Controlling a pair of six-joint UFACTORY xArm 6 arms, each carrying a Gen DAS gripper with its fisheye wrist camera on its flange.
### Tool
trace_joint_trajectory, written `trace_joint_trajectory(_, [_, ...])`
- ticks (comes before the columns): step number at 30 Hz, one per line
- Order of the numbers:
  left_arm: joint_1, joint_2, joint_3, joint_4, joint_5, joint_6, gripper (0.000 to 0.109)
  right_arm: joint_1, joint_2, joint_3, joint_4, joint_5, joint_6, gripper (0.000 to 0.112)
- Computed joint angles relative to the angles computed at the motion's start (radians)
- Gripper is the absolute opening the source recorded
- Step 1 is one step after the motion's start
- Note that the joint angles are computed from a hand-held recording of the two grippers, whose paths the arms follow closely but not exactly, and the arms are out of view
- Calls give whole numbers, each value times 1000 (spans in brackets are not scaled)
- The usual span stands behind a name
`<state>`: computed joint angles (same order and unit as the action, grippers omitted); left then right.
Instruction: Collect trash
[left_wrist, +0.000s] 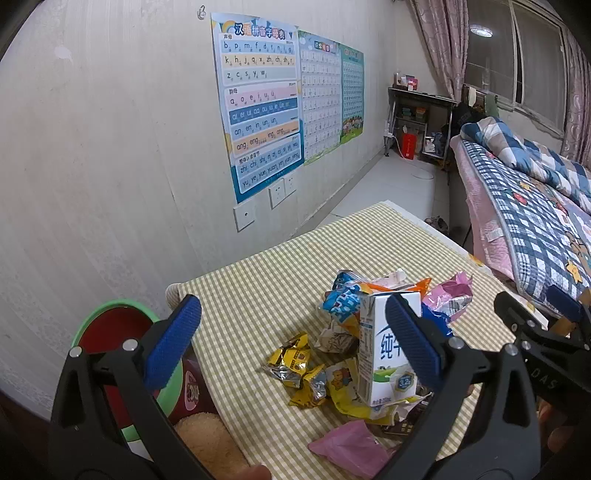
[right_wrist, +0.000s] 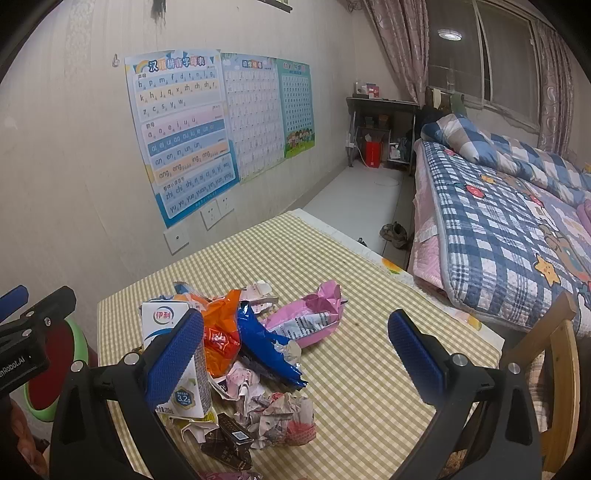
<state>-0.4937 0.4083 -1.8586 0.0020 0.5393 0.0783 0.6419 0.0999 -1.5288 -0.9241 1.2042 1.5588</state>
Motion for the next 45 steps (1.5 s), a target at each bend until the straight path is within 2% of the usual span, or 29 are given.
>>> trace_joint_trajectory(7, [2,4,-5,-9,5,8,98,-1,2,2,1,-2,1,96])
trace_joint_trajectory(10, [10,23,-38,-51,42,45,98,-2,1,5,0,-1,-3,96])
trace_joint_trajectory(14, [13,31,-32,31,21,-5,98,-25,-18,24,53,4,-2,96])
trace_joint_trajectory(16, [6,36,-26,60,37,1,98,-50,-40,57,99,-44,-15,96])
trace_joint_trajectory(19, [-9,55,-47,-81,111,132,98,-85,-74,113,149,-128,-28,96])
trace_joint_trajectory(21, [-26,57,-32,-95,99,143,98,-107,-109,164,171,-185,-8,96])
trace_joint_trajectory(24, [-66,77,-10,11,33,111,98,-127,-140,201,208,-204,0,96])
trace_joint_trajectory(27, [-85,107,0,188,-40,-1,98,-134,-153,214,218,-196,1,95])
trace_joint_trajectory(28, [-90,115,-6,210,-41,-18,98,-138,-156,218,219,-192,-2,94])
trace_joint_trajectory(30, [-95,152,-60,141,5,40,98,-158,-171,247,238,-226,1,88])
trace_joint_trajectory(33, [-107,265,-265,48,225,159,98,-206,-201,318,300,-363,19,80])
trace_joint_trajectory(36, [-97,322,-362,-42,332,190,96,-259,-221,395,394,-524,34,75])
trace_joint_trajectory(37, [-90,336,-389,-77,367,191,93,-267,-221,402,413,-545,36,75])
trace_joint_trajectory(39, [-81,344,-403,-108,397,194,74,-288,-213,408,437,-582,38,75])
trace_joint_trajectory(41, [-77,326,-375,-138,391,212,63,-308,-186,388,446,-581,36,75])
trace_joint_trajectory(45, [-72,233,-229,-151,303,244,60,-349,-116,361,487,-607,15,75])
